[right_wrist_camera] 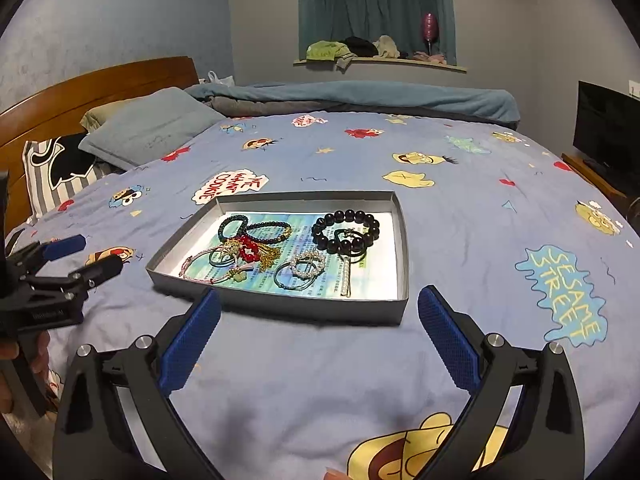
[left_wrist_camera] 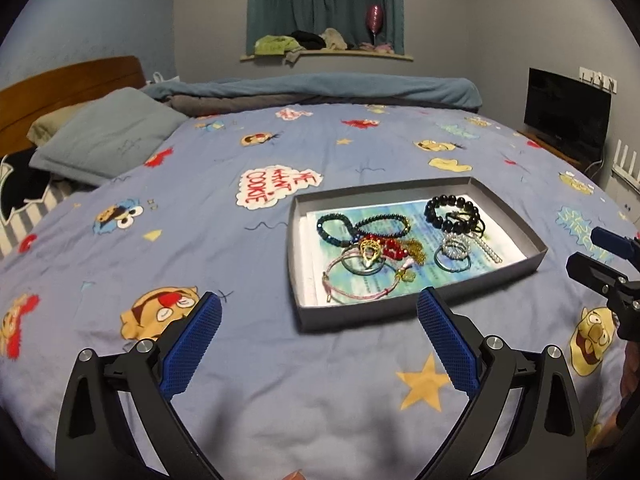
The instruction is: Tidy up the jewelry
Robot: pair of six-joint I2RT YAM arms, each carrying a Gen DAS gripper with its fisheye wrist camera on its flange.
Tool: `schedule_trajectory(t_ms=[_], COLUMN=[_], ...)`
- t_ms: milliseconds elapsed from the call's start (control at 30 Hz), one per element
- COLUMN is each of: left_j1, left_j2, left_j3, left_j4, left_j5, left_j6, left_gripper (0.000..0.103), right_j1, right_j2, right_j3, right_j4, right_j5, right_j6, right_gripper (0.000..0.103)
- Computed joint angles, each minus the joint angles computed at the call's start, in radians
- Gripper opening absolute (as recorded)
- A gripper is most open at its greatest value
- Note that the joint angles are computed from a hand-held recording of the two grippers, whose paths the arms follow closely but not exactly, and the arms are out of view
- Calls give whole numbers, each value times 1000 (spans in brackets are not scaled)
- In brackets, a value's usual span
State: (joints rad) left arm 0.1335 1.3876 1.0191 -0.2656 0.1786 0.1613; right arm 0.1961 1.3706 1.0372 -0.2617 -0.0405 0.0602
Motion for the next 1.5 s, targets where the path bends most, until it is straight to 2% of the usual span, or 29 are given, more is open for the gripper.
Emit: schedule_trajectory(t_ms=[133,300,1500], left_j1=[-25,-81,-90], left_j2=[-4,-5,29], left_j3=[-39,-83,-69], left_j4=[58,143,124], left_j5=[-10,-81,-66], left_j6=[-18,13,35], left_gripper=[98,98,98], right_j1=[24,23,35], right_j2=[-4,16,65], right_j3=[-42,-67,-65], right_j4=[57,104,126], right_j5=[54,74,100], right_j6=[-10,-10,-12], right_gripper=[97,97,97])
